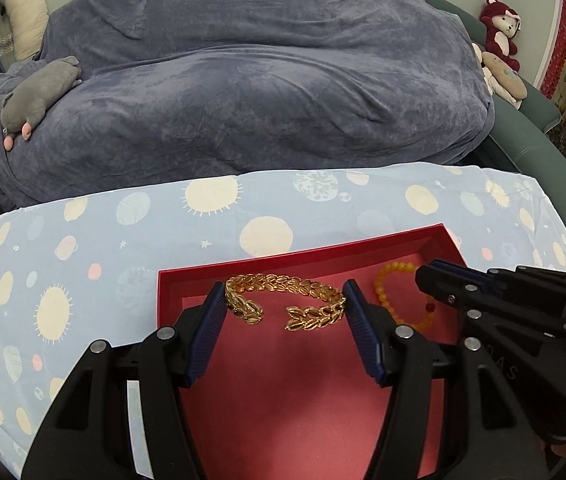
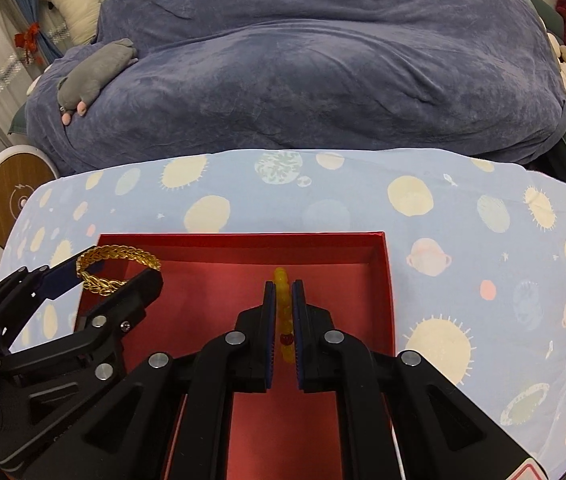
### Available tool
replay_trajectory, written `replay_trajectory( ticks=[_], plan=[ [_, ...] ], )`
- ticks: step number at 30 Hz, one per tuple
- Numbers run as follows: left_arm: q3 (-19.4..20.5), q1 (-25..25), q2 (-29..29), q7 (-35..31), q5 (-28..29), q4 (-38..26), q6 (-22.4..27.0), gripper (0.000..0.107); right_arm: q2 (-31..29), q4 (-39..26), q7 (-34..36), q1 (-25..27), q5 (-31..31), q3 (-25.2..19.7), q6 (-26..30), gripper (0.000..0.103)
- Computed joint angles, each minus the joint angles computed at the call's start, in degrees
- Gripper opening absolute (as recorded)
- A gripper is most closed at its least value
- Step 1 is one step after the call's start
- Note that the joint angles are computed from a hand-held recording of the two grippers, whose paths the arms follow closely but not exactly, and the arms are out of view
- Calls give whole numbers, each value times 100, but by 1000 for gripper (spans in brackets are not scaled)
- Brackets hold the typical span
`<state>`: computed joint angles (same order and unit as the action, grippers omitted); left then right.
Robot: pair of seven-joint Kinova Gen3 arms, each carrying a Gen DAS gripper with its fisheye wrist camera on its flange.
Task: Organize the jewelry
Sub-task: 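Carry both bracelets into the red box and open both tools, then lift both tools out of the red box back over the bracelets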
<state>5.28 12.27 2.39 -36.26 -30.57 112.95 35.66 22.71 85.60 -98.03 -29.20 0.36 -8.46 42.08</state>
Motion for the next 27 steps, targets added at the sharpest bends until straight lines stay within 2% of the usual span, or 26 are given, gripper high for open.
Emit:
replay_trajectory(
  ticks=[2,5,6,11,14,20,27],
  plan=[
    [-18,13,89,66,-173,-21,-17,61,44,-21,-283,-220,341,211,9,16],
    [-49,113,115,379,-461,-88,130,83,-138,175,-505,-294,637,311,-212,37],
    [-52,139,59,506,-556,-74,143,87,-257,290,-545,-287,709,312,-325,42],
    [131,127,-390,748,-685,-24,441,88,-948,827,-510,-83,786,181,-610,51],
    [390,79,-837,931,-625,147,682,90,-1482,1265,-424,97,651,56,-717,52],
    [1335,-35,-1692,1596,-510,594,1628,91,-2606,2336,-375,369,531,-280,-741,52],
    [2373,-43,-2642,2205,411,1194,2529,91,-3717,3379,-273,370,53,-498,-359,52]
  ],
)
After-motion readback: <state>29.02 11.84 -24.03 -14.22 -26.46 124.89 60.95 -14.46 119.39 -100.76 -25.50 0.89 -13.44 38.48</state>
